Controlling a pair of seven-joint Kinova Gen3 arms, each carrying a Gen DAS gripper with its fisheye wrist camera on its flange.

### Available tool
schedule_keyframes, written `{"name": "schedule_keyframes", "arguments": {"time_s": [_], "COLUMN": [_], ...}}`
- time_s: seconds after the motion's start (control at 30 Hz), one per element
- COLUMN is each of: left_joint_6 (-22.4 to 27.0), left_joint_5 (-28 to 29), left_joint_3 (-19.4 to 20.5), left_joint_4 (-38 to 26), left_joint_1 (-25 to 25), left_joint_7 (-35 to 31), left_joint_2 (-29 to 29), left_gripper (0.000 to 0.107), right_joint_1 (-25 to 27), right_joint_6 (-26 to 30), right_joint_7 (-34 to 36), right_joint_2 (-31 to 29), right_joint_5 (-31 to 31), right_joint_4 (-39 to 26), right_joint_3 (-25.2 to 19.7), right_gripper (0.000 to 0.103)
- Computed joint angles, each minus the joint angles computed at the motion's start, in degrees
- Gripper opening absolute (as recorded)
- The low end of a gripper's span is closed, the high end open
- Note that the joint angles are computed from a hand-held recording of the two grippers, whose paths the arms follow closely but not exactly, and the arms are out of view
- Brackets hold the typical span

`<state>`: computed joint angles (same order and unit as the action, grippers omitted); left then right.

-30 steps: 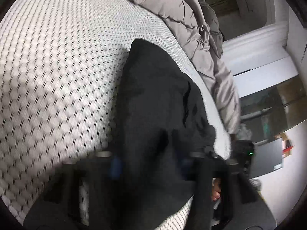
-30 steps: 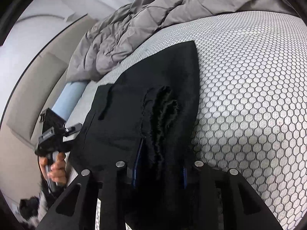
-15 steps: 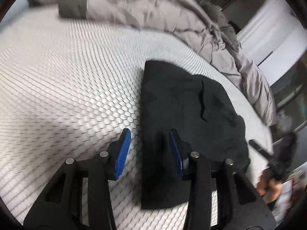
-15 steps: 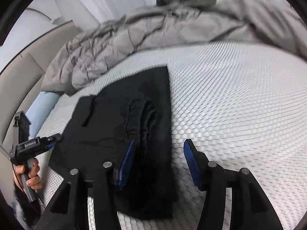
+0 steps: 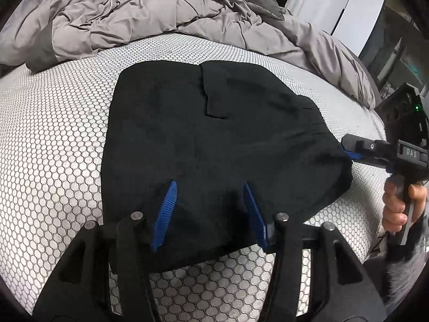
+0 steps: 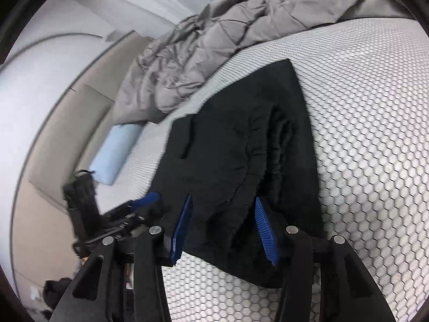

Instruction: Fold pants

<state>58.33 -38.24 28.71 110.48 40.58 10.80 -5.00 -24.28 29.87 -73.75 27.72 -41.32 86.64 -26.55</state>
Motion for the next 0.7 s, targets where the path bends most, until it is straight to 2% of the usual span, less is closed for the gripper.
{"name": "schedule_keyframes", "arguments": {"time_s": [0.07,0.13,0.17,0.2,0.23,0.3,0.4,0.47,0.57,0.63,0.7], "left_joint_6": [-0.24,-1.98,-3.36,-4.28,-4.54,-3.09,-4.15,-4.84,-4.24,-3.46,-0.24], "left_joint_5": [0.65,0.28,0.24,0.19,0.08,-1.77,-3.64,-5.16,-6.19,-5.16,-3.85], "left_joint_3": [-0.10,0.05,0.05,0.11,0.17,0.79,-0.15,-0.78,-2.11,-3.15,-4.00], "left_joint_4": [0.07,0.16,0.28,-0.01,-0.75,-2.62,-4.52,-5.82,-9.64,-12.60,-16.49], "left_joint_1": [0.10,-0.34,-0.55,-0.83,-0.92,-0.54,1.10,2.42,4.87,6.08,7.56], "left_joint_7": [-0.69,-0.34,-0.35,-0.77,-1.59,-1.39,-2.16,-2.06,-4.23,-7.12,-10.56], "left_joint_2": [-0.72,-0.94,-1.13,-0.69,-0.09,1.60,3.18,4.52,8.75,12.26,16.11], "left_gripper": [0.049,0.049,0.049,0.049,0.049,0.049,0.049,0.051,0.053,0.053,0.053], "right_joint_1": [1.32,-0.99,-1.74,-2.02,-2.38,-0.50,0.92,-1.18,-7.27,-6.57,-2.36], "right_joint_6": [1.65,3.31,3.35,2.46,2.47,1.88,1.57,4.05,6.10,4.74,0.33], "right_joint_7": [1.87,0.00,-0.49,-1.60,-3.63,-6.40,-5.39,-6.66,-9.92,-10.84,-8.10], "right_joint_2": [2.01,3.29,3.76,4.03,4.61,5.59,3.41,1.71,-0.20,-0.55,-1.16], "right_joint_5": [-1.49,0.44,1.69,3.35,4.88,6.57,8.49,10.75,16.48,16.14,12.25], "right_joint_4": [-1.27,-3.42,-4.23,-4.53,-5.18,-5.18,-3.95,-3.95,-3.02,-2.94,-0.43], "right_joint_3": [-1.38,0.89,1.19,0.91,1.05,-1.51,-4.28,-1.95,4.49,4.02,0.43], "right_gripper": [0.049,0.047,0.041,0.024,0.013,0.011,0.010,0.010,0.014,0.017,0.018]}}
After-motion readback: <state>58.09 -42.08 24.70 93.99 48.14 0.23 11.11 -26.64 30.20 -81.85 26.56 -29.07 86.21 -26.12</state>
